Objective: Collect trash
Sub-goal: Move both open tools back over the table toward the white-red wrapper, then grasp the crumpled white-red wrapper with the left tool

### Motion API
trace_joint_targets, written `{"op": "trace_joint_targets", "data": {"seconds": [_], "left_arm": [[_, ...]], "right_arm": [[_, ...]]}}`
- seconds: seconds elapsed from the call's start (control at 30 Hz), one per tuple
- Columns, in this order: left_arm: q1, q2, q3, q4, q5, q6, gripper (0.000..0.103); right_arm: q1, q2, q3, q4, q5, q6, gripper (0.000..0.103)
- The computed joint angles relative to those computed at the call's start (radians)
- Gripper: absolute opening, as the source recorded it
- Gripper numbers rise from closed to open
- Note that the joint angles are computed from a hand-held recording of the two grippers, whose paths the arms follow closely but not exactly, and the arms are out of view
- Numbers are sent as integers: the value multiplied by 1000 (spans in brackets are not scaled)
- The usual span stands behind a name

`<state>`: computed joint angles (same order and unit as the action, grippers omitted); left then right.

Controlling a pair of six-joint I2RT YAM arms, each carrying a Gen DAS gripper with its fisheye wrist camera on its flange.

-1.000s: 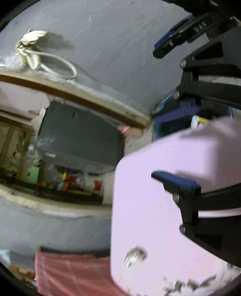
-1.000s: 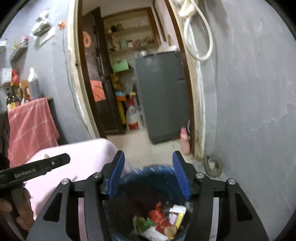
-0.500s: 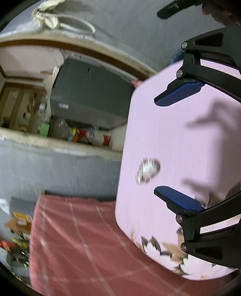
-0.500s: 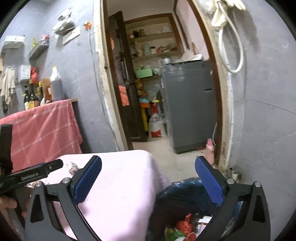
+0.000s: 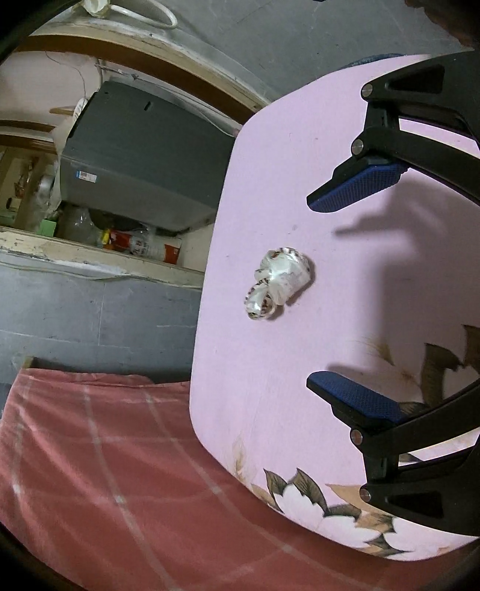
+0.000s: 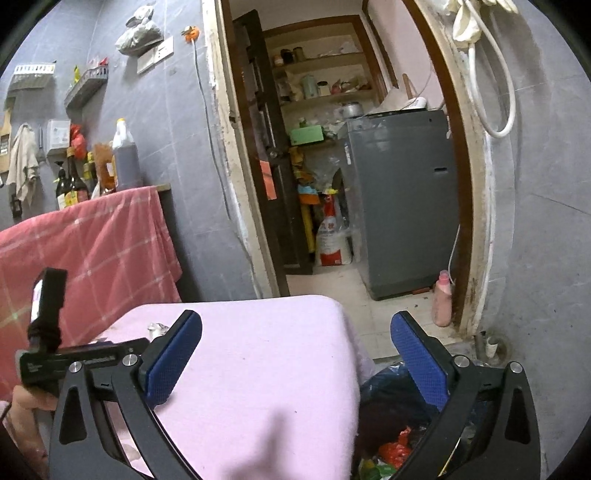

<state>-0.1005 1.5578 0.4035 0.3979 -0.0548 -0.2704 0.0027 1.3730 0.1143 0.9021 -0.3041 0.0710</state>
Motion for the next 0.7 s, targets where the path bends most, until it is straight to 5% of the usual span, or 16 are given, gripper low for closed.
{"op": "trace_joint_targets", "data": {"seconds": [0.2, 0.6, 0.7], "left_arm": [[31, 52, 64, -25, 42, 3, 81], [79, 92, 167, -161, 135, -10, 25], [79, 82, 163, -160, 134, -4, 20]], "right_arm": [[6, 62, 19, 13, 20, -17, 103], [2, 87, 46, -14, 10, -19, 103], [4, 84, 42, -22, 12, -26, 103]]}}
